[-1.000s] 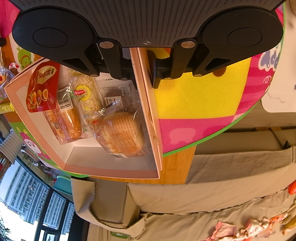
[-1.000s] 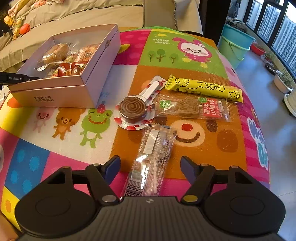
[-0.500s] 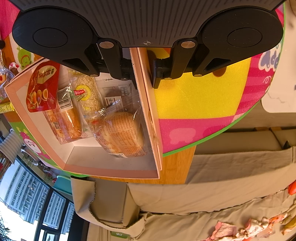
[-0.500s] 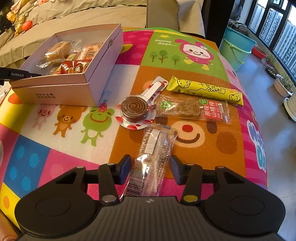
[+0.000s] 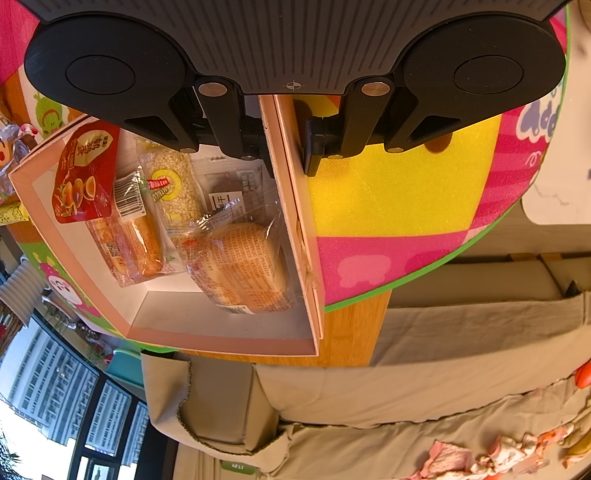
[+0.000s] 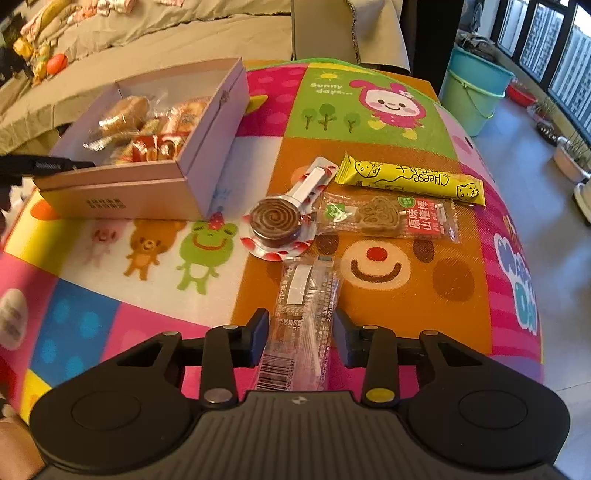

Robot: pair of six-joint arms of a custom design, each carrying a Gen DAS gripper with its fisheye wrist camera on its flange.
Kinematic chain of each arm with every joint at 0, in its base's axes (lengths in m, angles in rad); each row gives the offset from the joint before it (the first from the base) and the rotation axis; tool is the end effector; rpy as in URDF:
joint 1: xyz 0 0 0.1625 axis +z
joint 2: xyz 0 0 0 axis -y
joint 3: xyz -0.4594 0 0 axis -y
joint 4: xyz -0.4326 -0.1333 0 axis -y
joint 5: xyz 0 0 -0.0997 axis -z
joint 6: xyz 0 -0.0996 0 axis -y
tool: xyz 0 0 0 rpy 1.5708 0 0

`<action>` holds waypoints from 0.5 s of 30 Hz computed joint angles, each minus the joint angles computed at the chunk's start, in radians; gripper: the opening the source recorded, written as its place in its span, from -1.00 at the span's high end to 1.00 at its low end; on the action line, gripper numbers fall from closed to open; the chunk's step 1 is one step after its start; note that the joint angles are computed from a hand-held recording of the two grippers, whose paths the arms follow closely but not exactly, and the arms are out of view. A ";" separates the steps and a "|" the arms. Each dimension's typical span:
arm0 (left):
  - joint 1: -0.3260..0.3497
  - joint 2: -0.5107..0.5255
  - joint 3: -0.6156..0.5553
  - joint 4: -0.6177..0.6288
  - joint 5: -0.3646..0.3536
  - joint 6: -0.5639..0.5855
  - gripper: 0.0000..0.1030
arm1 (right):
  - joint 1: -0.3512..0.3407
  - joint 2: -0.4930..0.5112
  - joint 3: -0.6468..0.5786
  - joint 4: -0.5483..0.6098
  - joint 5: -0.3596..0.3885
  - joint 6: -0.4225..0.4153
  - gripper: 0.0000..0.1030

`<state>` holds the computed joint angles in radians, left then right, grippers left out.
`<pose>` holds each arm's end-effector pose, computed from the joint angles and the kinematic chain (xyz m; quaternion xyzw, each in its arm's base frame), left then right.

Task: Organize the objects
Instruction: 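Close the right gripper on the clear stick packet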

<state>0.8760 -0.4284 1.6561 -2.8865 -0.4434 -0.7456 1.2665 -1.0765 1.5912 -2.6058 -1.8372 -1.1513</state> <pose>-0.2552 -0.6549 -0.0878 -0.0449 0.8436 -0.3800 0.3767 -0.1162 -0.7274 0.3201 0.3625 -0.8872 0.1050 0.2654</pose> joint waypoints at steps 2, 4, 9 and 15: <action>0.000 0.000 0.000 -0.002 0.000 0.000 0.70 | 0.001 -0.013 0.003 0.014 0.016 0.007 0.32; 0.000 0.000 -0.001 -0.001 0.000 0.001 0.70 | 0.003 -0.024 0.009 0.018 0.035 0.000 0.34; 0.000 0.000 0.000 -0.004 0.000 0.002 0.69 | 0.017 -0.045 -0.001 0.064 0.062 -0.003 0.77; -0.001 0.003 0.000 -0.011 0.001 0.003 0.69 | 0.027 -0.041 -0.007 0.074 0.056 -0.006 0.63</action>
